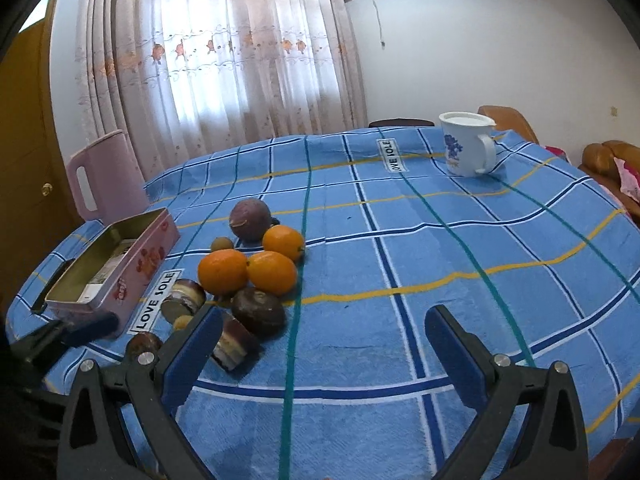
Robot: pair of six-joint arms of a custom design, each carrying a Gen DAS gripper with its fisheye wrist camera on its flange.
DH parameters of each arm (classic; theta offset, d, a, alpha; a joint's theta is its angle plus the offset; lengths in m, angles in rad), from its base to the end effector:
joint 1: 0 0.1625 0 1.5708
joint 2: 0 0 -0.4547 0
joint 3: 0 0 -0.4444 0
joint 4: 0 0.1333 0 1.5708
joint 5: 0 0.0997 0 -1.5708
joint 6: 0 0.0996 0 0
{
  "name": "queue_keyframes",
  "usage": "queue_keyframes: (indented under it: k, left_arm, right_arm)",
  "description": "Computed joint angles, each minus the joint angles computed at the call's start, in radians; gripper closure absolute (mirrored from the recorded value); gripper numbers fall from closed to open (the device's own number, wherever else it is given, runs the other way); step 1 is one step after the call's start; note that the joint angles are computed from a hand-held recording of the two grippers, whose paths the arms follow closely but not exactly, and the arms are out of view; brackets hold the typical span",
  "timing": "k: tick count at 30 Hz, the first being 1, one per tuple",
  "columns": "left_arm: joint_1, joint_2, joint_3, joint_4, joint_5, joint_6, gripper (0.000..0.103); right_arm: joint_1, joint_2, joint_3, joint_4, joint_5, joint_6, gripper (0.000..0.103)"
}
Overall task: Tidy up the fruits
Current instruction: 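Grasp a dark mangosteen with the left tool while the right tool grasps a cake roll, then carry the mangosteen with the left tool while the right tool carries the cake roll to the tin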
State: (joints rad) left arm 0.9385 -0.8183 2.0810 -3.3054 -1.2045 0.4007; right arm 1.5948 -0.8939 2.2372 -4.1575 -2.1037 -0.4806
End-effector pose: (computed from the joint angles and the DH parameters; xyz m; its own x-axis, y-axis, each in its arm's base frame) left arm -0.2045 -0.5650 0.0334 -0.5768 0.6674 -0.4711 0.8160 0.4976 -0.2941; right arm 0.0946 -0.4962 0.1508 -0.7702 0.2595 0.5826 -0.4103 0.4978 -0.7641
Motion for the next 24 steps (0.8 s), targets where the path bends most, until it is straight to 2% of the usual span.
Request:
queue_keyframes:
  k: [2,3,4,5,9,15,20,22,24]
  left_arm:
    - [0.015,0.000,-0.014,0.057,-0.033,-0.021,0.031]
    - [0.025,-0.001,-0.023,0.088,-0.049,-0.037,0.042]
    - [0.028,0.002,-0.025,0.078,-0.047,-0.030,0.045]
    - [0.029,0.001,-0.024,0.073,-0.049,-0.025,0.057]
    - [0.042,-0.013,-0.018,0.042,-0.072,-0.026,0.058]
    - [0.021,-0.025,0.022,-0.131,-0.045,0.035,0.058]
    - [0.030,-0.031,0.015,-0.142,-0.045,0.038,0.058]
    - [0.034,-0.035,0.014,-0.138,-0.049,0.036,0.058]
    - [0.037,-0.034,0.014,-0.141,-0.051,0.034,0.058]
  right_arm:
    - [0.001,0.001,0.001,0.009,0.017,0.002,0.001]
    - [0.002,0.003,-0.001,0.015,0.020,0.001,0.002]
    - [0.004,0.004,-0.002,0.028,0.025,0.003,0.002]
    - [0.003,0.002,-0.003,0.045,0.035,0.007,0.003]
    - [-0.001,-0.008,-0.009,0.134,0.063,0.041,0.025]
    - [0.003,0.000,-0.027,0.219,0.080,0.055,0.026]
    - [-0.007,0.005,-0.038,0.286,0.100,0.059,0.041]
    - [-0.013,0.006,-0.039,0.293,0.117,0.059,0.043]
    - [-0.017,0.004,-0.037,0.291,0.125,0.058,0.052]
